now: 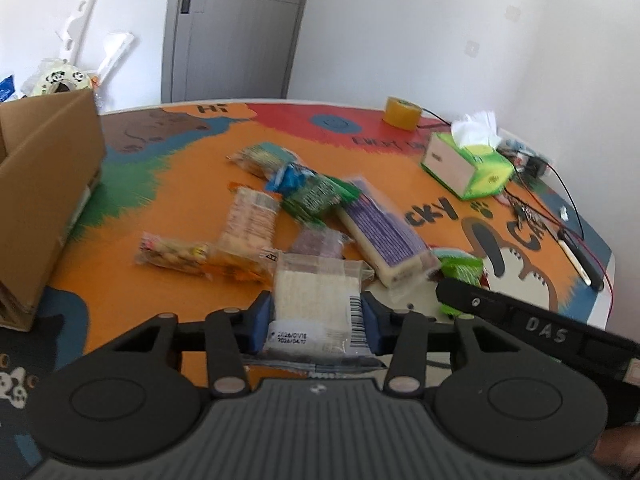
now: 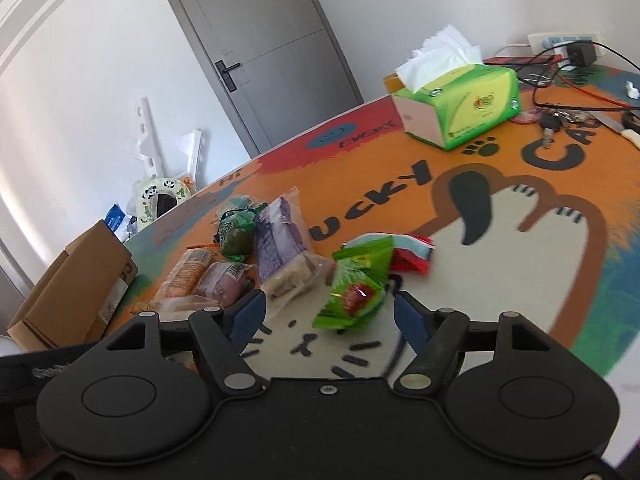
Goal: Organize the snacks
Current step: 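Grasp the green candy bag with the right tool while the left tool holds the bread pack, then carry both packets over the box and open both tools to drop them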
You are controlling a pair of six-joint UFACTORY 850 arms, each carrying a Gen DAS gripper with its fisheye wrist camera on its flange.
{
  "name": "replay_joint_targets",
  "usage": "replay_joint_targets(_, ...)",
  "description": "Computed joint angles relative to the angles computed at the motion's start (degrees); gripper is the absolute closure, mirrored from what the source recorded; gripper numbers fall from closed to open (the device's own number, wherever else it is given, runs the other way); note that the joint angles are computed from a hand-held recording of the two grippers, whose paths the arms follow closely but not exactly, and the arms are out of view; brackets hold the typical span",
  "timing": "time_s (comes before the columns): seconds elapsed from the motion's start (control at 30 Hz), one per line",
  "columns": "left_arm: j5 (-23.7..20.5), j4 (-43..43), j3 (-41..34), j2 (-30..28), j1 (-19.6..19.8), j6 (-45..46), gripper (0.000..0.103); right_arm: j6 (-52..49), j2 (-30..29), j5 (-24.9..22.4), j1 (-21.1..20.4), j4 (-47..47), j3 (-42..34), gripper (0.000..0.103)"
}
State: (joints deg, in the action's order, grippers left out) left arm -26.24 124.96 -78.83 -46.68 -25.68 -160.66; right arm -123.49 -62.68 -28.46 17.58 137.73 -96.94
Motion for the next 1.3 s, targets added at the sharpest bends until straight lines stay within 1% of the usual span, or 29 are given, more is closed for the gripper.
replay_joint_targets(0.1, -0.6, 0.3, 0.6, 0.5, 0.4, -1.0, 0.058, -1.1, -0.6, 1.0, 0.4, 1.2, -1.0, 0.032)
replay_joint_targets(0.2, -0.7, 0.6, 0.9, 0.6, 0.7, -1.9, 0.058, -2.9, -1.2, 2.2, 0.6, 2.9, -2.1, 0.039)
replay_joint_targets(0.3, -0.5, 2.0, 1.5, 0.8, 1.1, -3.7, 0.058, -4.5, -1.7, 3.3, 0.7, 4.8, -3.0, 0.053)
replay_joint_targets(0.33, -0.7, 2.6, 2.0, 1.0, 1.1, -4.4, 0.058, -6.3, -1.7, 4.3, 0.8, 6.6, -3.1, 0.065)
replay_joint_targets(0.37, -0.8, 3.0, 2.3, 1.2, 1.2, -5.2, 0.058, -7.9, -1.7, 5.2, 0.9, 7.8, -3.2, 0.071)
replay_joint_targets(0.43, -1.1, 4.8, 3.4, 1.9, 1.4, -7.4, 0.058, -5.5, -1.1, 5.1, 0.7, 5.2, -2.6, 0.073)
replay_joint_targets(0.53, -2.2, 5.7, 4.5, 2.8, 1.5, -8.9, 0.058, -8.6, 0.6, 3.5, 0.9, 8.3, 0.2, 0.073)
replay_joint_targets(0.63, -3.2, 7.4, 5.9, 3.9, 1.6, -11.0, 0.058, -8.1, 1.6, 2.1, 1.0, 8.3, 1.6, 0.074)
replay_joint_targets(0.77, -4.8, 9.2, 7.9, 5.3, 1.7, -13.0, 0.058, -10.2, 3.2, 0.9, 1.6, 10.4, 3.4, 0.074)
replay_joint_targets(1.07, -8.9, 10.6, 12.3, 9.0, 2.0, -15.4, 0.058, -11.2, 5.8, -1.9, 3.1, 10.8, 6.1, 0.074)
replay_joint_targets(1.17, -9.6, 10.2, 13.6, 10.4, 2.2, -15.2, 0.058, -10.7, 6.4, -2.8, 3.7, 9.9, 6.2, 0.074)
replay_joint_targets(1.3, -11.7, 9.2, 15.7, 12.4, 2.2, -14.8, 0.058, -10.7, 7.4, -4.6, 4.6, 8.6, 6.9, 0.074)
